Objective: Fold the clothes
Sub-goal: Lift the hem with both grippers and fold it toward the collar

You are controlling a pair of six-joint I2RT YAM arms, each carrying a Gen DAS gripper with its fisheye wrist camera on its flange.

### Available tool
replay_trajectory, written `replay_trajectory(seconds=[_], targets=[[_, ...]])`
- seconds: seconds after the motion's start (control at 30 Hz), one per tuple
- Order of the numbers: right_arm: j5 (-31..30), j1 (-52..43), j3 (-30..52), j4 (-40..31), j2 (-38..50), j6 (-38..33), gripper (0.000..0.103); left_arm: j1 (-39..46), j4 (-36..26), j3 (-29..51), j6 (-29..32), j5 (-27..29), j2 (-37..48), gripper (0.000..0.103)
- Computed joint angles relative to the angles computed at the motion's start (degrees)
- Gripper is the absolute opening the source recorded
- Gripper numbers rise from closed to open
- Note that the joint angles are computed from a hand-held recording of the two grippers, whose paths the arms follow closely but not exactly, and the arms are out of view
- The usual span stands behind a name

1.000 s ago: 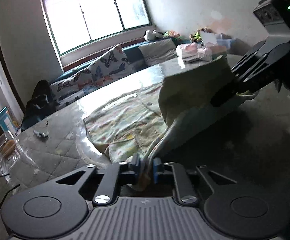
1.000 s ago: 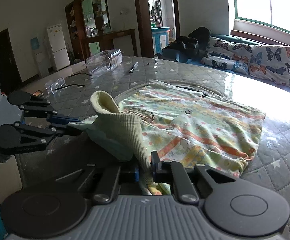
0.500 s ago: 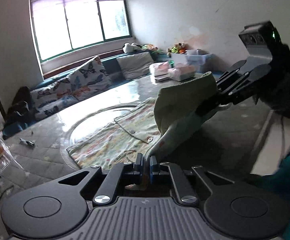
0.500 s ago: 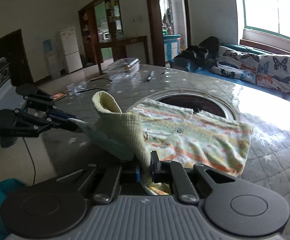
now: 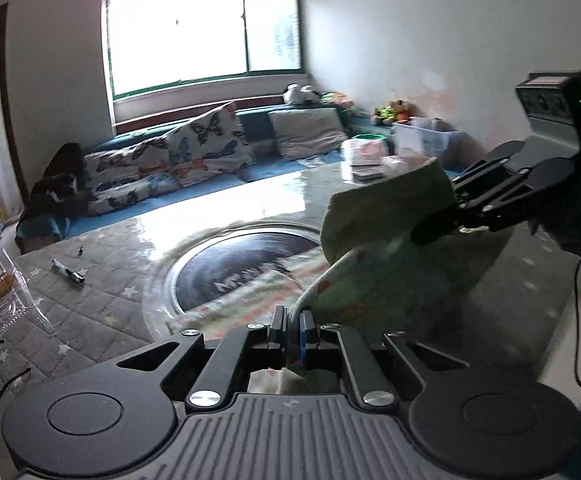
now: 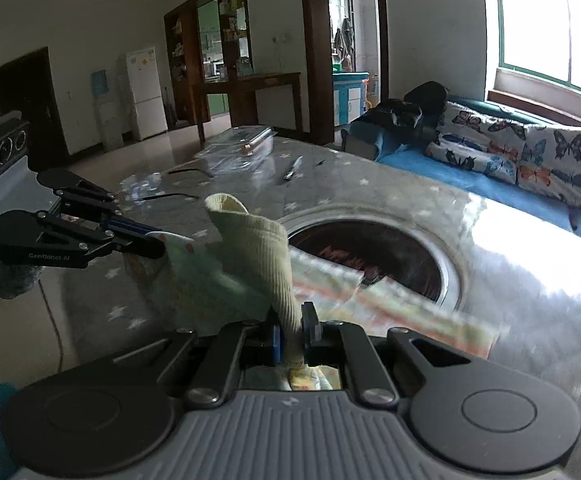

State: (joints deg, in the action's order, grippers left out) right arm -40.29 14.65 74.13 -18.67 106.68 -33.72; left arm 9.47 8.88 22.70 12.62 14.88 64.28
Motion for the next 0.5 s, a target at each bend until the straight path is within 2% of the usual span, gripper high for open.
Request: replay_trajectory(seconds=[0.2, 0.3, 0.5], targets=[[5.6, 3.7, 16.1, -2.5, 12.1, 1.7, 0.009, 2.4, 3.8, 11.5, -0.6, -0.6, 18.2, 0.006], [8.1, 5.1, 24.9, -5.4, 19.2, 3.1, 0.009, 3.1, 3.0, 17.8, -0.7, -0.9, 26.6, 0.006], [12.7, 7.2, 35.6, -7.3, 29.6, 5.1, 0.009, 3.6, 0.2, 27.4, -1.5, -2.8, 38.8, 0.007]])
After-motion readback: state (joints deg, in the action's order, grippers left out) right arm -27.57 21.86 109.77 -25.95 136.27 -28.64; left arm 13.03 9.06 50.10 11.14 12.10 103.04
